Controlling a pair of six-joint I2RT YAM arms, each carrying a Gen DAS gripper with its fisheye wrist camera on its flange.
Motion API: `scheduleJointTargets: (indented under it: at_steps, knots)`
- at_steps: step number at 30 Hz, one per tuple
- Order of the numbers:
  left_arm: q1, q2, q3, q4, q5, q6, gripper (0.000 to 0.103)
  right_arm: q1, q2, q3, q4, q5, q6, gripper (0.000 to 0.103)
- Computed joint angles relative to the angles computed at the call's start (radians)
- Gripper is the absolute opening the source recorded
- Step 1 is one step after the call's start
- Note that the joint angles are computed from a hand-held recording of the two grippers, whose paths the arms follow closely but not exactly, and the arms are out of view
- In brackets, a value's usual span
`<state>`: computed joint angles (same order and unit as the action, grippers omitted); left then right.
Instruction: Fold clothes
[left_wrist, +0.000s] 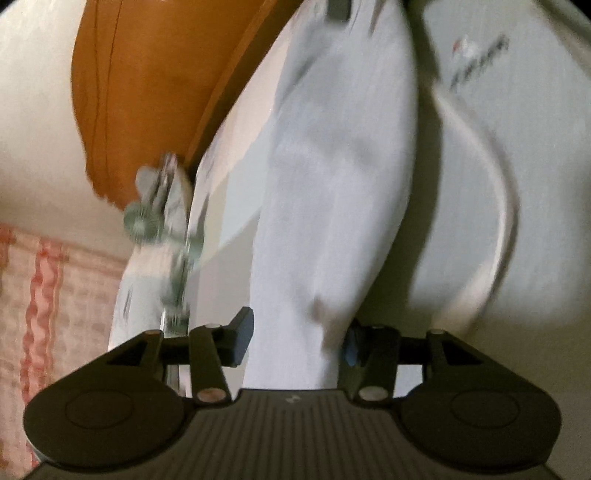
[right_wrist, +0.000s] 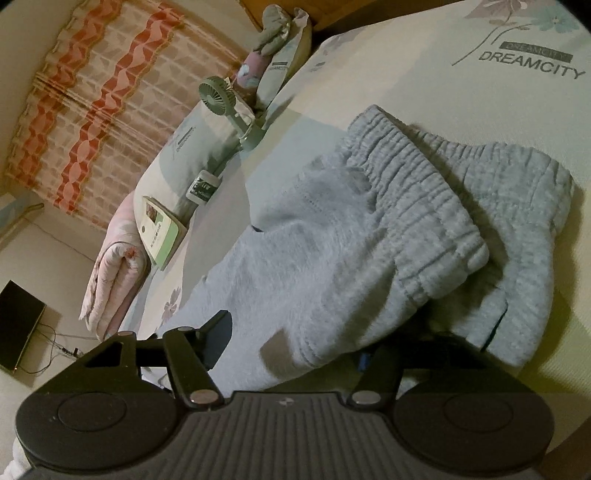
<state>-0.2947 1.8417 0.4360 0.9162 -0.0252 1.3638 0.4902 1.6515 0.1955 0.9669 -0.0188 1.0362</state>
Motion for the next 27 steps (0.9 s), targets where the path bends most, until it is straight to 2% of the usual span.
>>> scheduleJointTargets:
  at_steps: [6,7,9,10,11,14,15,16,19,21,24,27]
  knots:
    - [0.127,0.076,0.068,0.017,0.025,0.066,0.051,-0.003,0.005,-0.009,0.02,0.012,0.002,0.059]
    - [0.135,0.089,0.076,0.024,0.031,0.075,0.046,-0.002,0.007,-0.012,0.026,0.016,0.004,0.059]
    - [0.136,0.101,0.093,-0.008,0.041,0.095,0.027,-0.002,0.011,-0.019,0.04,0.024,0.008,0.058]
    - [0.136,0.106,0.101,-0.028,0.045,0.106,0.013,-0.001,0.013,-0.022,0.046,0.028,0.011,0.056]
    - [0.133,0.117,0.097,-0.019,0.046,0.131,0.004,0.004,0.012,-0.021,0.041,0.043,0.015,0.055]
    - [0.123,0.108,0.067,0.008,0.056,0.16,0.003,0.032,-0.027,0.01,-0.083,0.104,0.003,0.033]
    - [0.125,0.083,0.06,-0.007,0.059,0.148,0.002,0.034,-0.036,0.016,-0.113,0.114,0.003,0.024]
    - [0.128,0.056,0.049,-0.011,0.065,0.149,0.002,0.03,-0.042,0.014,-0.116,0.114,0.002,0.022]
    - [0.134,-0.052,0.002,-0.037,0.089,0.188,0.002,0.028,-0.1,0.018,-0.176,0.13,-0.023,0.021]
    - [0.128,-0.149,-0.024,-0.097,0.109,0.224,0.002,0.028,-0.173,0.034,-0.264,0.154,-0.069,0.021]
    - [0.108,-0.335,-0.083,-0.233,0.132,0.269,0.002,0.02,-0.28,0.073,-0.42,0.189,-0.158,0.02]
    - [0.084,-0.56,-0.134,-0.447,0.156,0.287,0.002,-0.014,-0.365,0.107,-0.561,0.178,-0.23,0.02]
